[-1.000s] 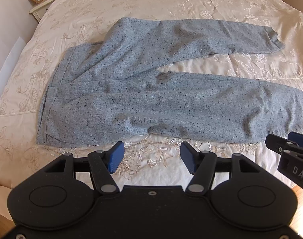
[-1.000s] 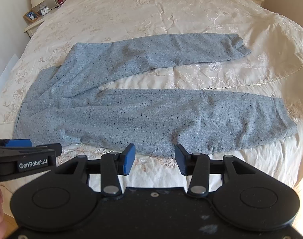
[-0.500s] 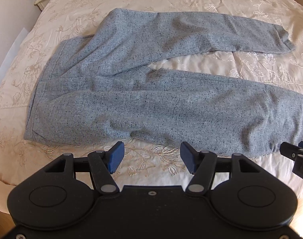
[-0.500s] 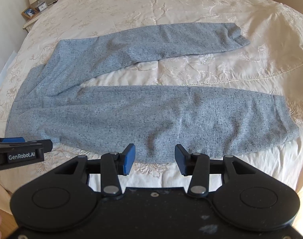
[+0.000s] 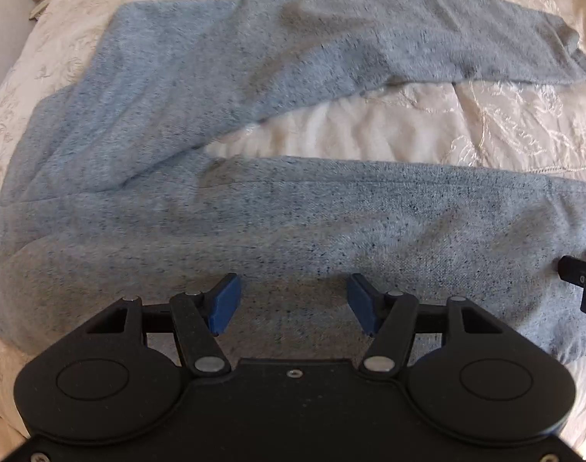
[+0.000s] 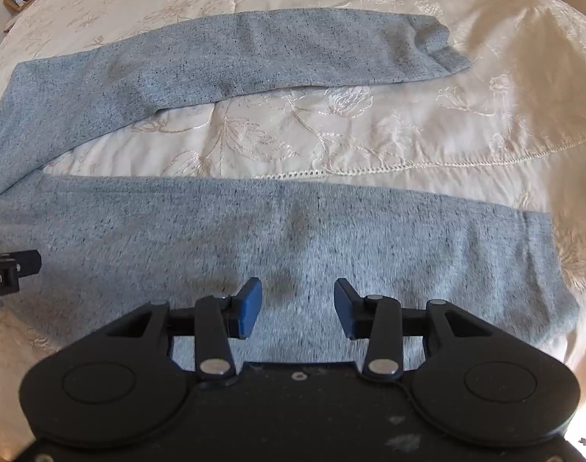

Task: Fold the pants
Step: 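Lower the right tool onto a trouser leg cuff and close it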

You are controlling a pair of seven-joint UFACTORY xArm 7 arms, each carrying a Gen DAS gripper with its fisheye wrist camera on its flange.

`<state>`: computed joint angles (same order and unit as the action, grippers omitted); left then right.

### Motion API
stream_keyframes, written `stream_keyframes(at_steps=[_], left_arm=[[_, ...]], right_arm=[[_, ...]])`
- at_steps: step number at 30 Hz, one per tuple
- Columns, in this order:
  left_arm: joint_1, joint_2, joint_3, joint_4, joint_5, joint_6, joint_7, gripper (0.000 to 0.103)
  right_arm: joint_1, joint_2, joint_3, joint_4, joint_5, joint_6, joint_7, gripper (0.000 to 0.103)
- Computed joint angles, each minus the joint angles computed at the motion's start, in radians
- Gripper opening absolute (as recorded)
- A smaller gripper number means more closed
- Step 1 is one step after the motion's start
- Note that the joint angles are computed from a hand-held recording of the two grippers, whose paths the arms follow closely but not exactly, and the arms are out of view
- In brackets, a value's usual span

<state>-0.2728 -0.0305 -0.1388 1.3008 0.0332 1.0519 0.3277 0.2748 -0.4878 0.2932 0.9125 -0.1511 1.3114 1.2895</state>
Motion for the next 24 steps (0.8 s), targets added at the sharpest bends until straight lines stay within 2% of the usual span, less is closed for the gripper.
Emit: stream_keyframes(at_steps=[3, 6, 8, 12, 15, 20, 22, 24], left_arm=[[-0.017, 0.054, -0.014, 0.006, 0.054, -0.039, -0.05, 0.065], [-0.031, 0.099, -0.015, 0.04, 0.068, -0.085, -0.089, 0.067], [-0.043, 0.136, -0.016, 0.089, 0.081, -0.071, -0.12, 0.067], [-0.061, 0.133, -0.015, 0.118, 0.101, -0.059, -0.154, 0.063], [-0.054, 0.069, -0.015, 0.086, 0.048, -0.035, -0.119, 0.062], [-0.045, -0.091, -0.017, -0.028, -0.009, -0.005, -0.049, 0.062], [-0.042, -0.149, -0.015, -0.067, -0.029, 0.024, -0.04, 0.062], [-0.042, -0.179, -0.021, -0.086, -0.037, 0.053, -0.044, 0.062]], right_arm=[[-0.004, 0.006, -0.049, -0.072, 0.035, -0.072, -0.056, 0.038], [-0.037, 0.002, -0.076, -0.124, 0.01, -0.122, -0.09, 0.038], [-0.067, -0.007, -0.098, -0.149, -0.003, -0.157, -0.109, 0.038], [-0.117, -0.051, -0.101, -0.166, -0.034, -0.137, -0.108, 0.038], [-0.126, -0.172, -0.084, -0.197, -0.013, -0.056, -0.072, 0.039], [-0.127, -0.455, -0.031, -0.256, 0.053, 0.219, 0.029, 0.043], [-0.125, -0.58, -0.012, -0.277, 0.099, 0.348, 0.082, 0.043], [-0.132, -0.671, -0.006, -0.291, 0.131, 0.434, 0.119, 0.044]])
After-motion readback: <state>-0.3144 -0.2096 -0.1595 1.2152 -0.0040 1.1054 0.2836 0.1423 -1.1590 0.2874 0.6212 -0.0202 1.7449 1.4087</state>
